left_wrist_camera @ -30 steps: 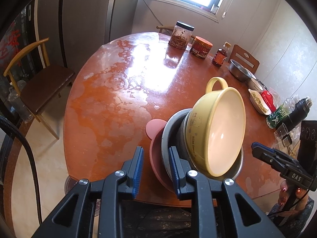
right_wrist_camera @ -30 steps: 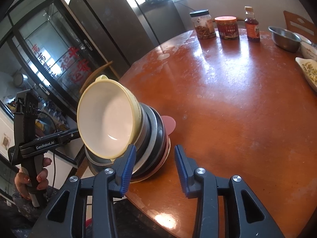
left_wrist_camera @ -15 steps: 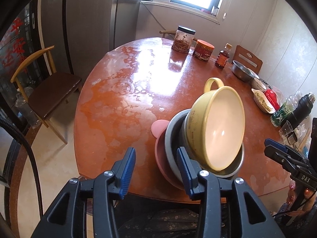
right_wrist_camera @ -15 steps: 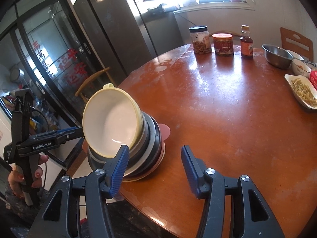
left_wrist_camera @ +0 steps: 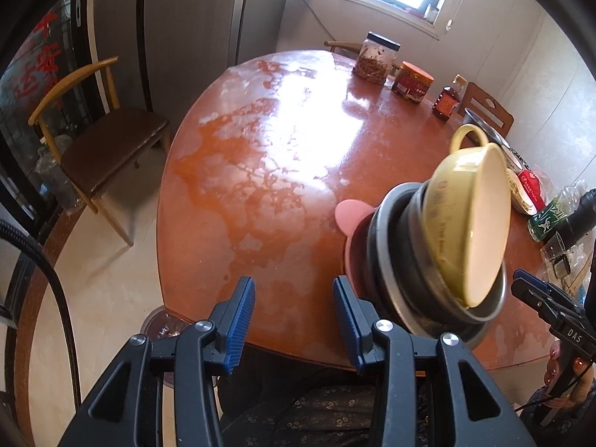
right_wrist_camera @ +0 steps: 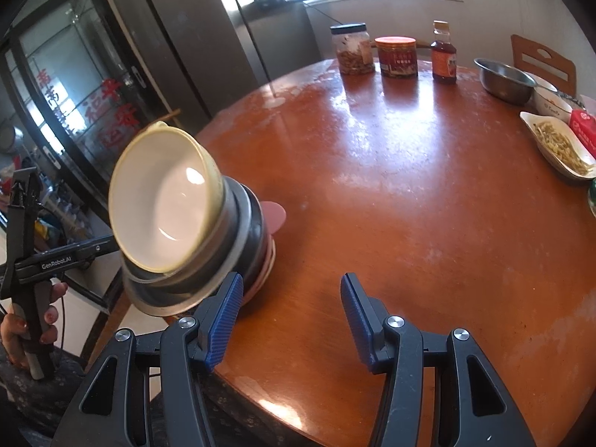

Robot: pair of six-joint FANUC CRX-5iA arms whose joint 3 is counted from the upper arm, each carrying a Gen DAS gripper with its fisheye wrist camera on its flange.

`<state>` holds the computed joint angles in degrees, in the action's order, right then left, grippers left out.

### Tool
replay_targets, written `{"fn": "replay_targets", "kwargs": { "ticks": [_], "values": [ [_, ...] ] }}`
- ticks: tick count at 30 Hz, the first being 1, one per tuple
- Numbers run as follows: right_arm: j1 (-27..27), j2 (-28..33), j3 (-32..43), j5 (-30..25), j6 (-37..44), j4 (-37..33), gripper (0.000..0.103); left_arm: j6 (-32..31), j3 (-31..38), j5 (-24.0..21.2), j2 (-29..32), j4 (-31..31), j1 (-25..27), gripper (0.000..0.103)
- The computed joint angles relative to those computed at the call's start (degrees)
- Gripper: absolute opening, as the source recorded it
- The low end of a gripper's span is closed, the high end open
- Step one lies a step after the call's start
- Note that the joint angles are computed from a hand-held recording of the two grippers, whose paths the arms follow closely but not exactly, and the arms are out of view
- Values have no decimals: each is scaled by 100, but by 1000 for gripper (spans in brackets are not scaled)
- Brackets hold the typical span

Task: Organize plates and bowls

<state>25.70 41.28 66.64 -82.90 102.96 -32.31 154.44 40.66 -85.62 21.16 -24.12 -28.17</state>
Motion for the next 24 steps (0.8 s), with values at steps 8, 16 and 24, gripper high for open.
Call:
{"fn": "replay_targets", "kwargs": {
  "ticks": [8,16,24],
  "values": [
    [125,172,157,-143,83,98,56,-230,-440,638,-117,406,218,43],
    [148,365,411,-340,75,-59,56,-561,-801,1189,-245,692,428,43],
    [84,732,979,-671,-91,-314,56,-1100,-606,1172,-63,881,526,43]
  ]
}}
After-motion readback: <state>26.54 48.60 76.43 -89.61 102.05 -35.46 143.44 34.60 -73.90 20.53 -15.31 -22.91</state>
